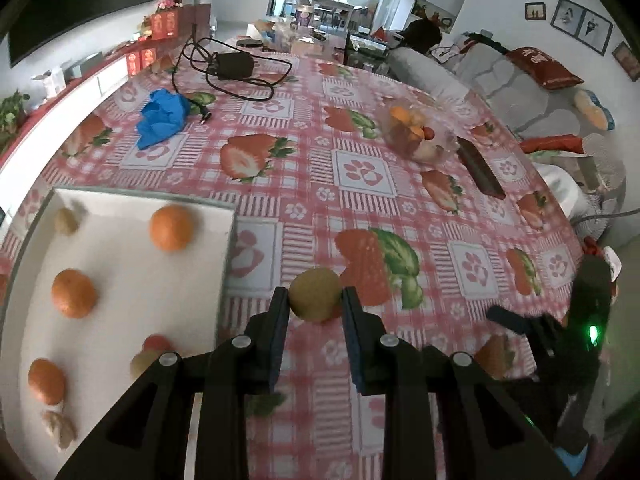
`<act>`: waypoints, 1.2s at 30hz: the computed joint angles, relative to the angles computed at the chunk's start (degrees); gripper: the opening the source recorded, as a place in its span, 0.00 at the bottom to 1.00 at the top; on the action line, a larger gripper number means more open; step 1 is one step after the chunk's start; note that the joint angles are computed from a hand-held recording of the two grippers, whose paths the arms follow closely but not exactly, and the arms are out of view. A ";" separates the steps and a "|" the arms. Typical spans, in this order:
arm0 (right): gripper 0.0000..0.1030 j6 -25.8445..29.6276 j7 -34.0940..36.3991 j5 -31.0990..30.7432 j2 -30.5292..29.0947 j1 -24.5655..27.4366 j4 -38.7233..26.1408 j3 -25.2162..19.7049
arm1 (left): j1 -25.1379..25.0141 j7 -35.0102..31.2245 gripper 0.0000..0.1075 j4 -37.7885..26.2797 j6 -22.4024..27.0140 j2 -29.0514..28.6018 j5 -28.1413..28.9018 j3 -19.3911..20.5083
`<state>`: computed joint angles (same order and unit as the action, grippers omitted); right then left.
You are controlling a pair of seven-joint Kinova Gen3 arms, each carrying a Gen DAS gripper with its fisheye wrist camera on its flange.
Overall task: Organize fruits
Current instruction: 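Grasp a kiwi-like fruit with the left gripper while the right gripper grasps a red plum, then carry the kiwi and red plum over the white tray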
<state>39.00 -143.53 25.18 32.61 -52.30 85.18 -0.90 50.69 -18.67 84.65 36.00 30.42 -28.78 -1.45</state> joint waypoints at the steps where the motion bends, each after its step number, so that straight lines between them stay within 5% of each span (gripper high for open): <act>1: 1.00 0.01 1.03 -0.56 0.47 0.56 -1.03 -0.77 | 0.25 0.42 0.27 1.07 -0.66 -0.60 -0.21 -0.19; 9: 1.00 1.09 5.81 -4.61 4.03 0.59 -7.61 -1.91 | 1.17 4.69 0.27 8.93 -5.91 -4.94 -1.39 -1.02; 16: 0.99 1.68 9.18 -4.77 6.79 -1.66 -12.67 -1.19 | 4.10 12.06 0.27 11.03 -2.78 -6.73 -7.12 -2.03; 20: 0.68 4.16 10.01 -3.78 9.06 -4.22 -16.26 0.23 | 3.49 14.76 0.27 12.13 -0.61 -7.53 -9.15 -0.17; 24: 0.24 4.23 11.19 -3.36 9.14 -5.02 -16.72 0.08 | 3.07 16.89 0.27 12.59 1.51 -7.94 -10.88 1.47; 36: 0.24 2.81 8.20 -4.20 2.84 -4.78 -9.72 -0.59 | 3.11 19.67 0.27 12.76 7.78 -9.30 -12.95 5.72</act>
<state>41.81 -135.33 20.98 35.44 -57.07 75.46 -1.50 53.80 1.00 97.41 43.78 21.12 -41.73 4.27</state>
